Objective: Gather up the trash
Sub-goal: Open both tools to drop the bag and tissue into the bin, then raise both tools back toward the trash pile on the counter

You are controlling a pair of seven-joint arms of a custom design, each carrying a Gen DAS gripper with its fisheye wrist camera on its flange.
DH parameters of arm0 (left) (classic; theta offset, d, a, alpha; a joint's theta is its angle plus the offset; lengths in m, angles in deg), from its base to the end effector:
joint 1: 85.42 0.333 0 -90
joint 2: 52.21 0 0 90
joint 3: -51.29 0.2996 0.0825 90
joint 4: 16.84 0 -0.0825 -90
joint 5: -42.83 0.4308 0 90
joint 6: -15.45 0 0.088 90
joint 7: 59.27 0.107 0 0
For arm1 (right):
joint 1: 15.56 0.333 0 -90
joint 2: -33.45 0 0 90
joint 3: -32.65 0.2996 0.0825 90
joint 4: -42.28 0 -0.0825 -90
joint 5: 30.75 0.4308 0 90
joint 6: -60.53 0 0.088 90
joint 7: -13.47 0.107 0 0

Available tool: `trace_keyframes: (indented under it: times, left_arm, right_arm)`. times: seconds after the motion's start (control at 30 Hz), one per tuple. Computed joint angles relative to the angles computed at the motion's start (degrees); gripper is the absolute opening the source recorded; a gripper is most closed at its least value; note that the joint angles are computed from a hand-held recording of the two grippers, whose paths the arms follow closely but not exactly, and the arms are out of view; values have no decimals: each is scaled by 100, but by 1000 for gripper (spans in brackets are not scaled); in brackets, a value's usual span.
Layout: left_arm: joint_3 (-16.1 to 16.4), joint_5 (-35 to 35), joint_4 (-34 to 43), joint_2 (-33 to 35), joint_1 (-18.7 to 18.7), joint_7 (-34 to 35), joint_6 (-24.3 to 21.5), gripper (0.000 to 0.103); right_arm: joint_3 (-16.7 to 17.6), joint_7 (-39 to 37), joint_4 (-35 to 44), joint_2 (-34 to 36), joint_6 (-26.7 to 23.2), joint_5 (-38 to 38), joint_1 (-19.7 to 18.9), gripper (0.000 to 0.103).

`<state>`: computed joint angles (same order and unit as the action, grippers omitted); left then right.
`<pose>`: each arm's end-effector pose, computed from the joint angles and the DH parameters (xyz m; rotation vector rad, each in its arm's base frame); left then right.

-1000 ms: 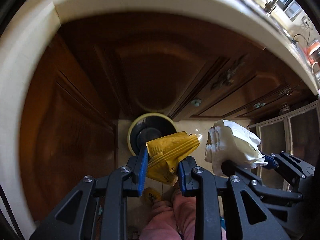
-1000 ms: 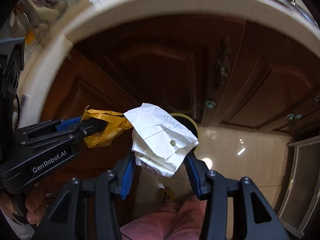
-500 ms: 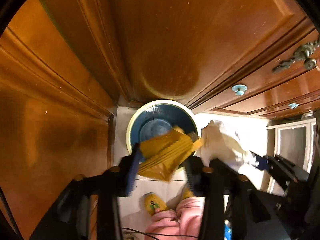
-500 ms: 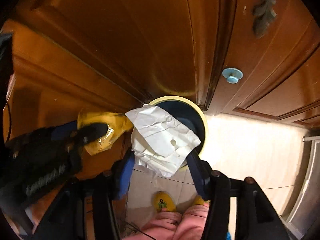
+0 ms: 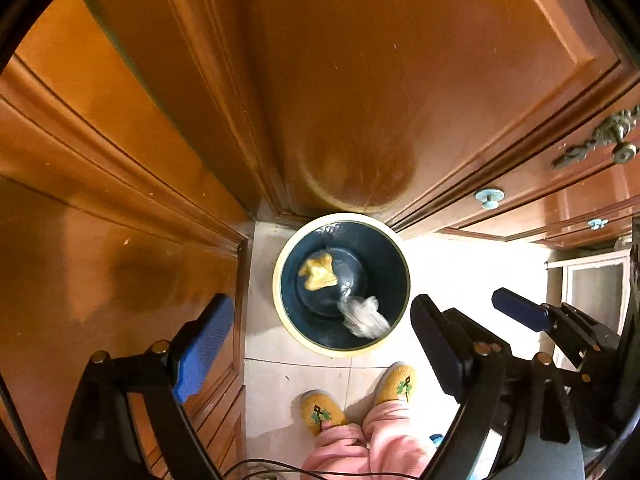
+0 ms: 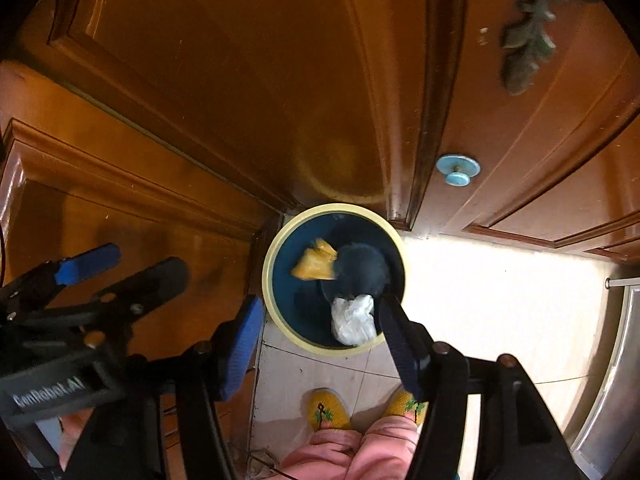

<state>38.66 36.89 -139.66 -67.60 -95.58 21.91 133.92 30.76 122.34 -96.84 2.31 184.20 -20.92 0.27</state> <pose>0.4971 -0.2208 0.5016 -1.9422 2.3771 -0.2797 0.4496 0.1180 0.4989 -1.8292 2.1465 0.0303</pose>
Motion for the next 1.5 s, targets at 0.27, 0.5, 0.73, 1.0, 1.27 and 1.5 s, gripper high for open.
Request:
trace_keyframes:
  times: [0.27,0.5,0.73,1.0,1.27,1.5]
  left_arm:
    - [13,48,253,-230,45,-128,-359,89]
    - [-12,59,830,-397,10,-6,-892,89]
    - [-51,90,1889,-449,-5,143,-1428,89]
    - [-93,175,3390,-187,-25,538,-1754,89]
    - [-111,150,4828,287,-85,731,-1677,89]
    - [-153,285,5843,727,-146,760,-1541,89]
  right_arm:
    - [-76,119,202,-253,-370,12,-113,61]
    - [-116,252,551,-538,-778,27,-182,61]
    - [-20,453,1430,-720,-1580,-234,-259,61]
    - [90,645,2577,-741,-2147,-484,-295,61]
    - [256,878,3794,-527,-2547,-857,-349,61]
    - [403,965,4790,-104,-2604,-1295,-482,61]
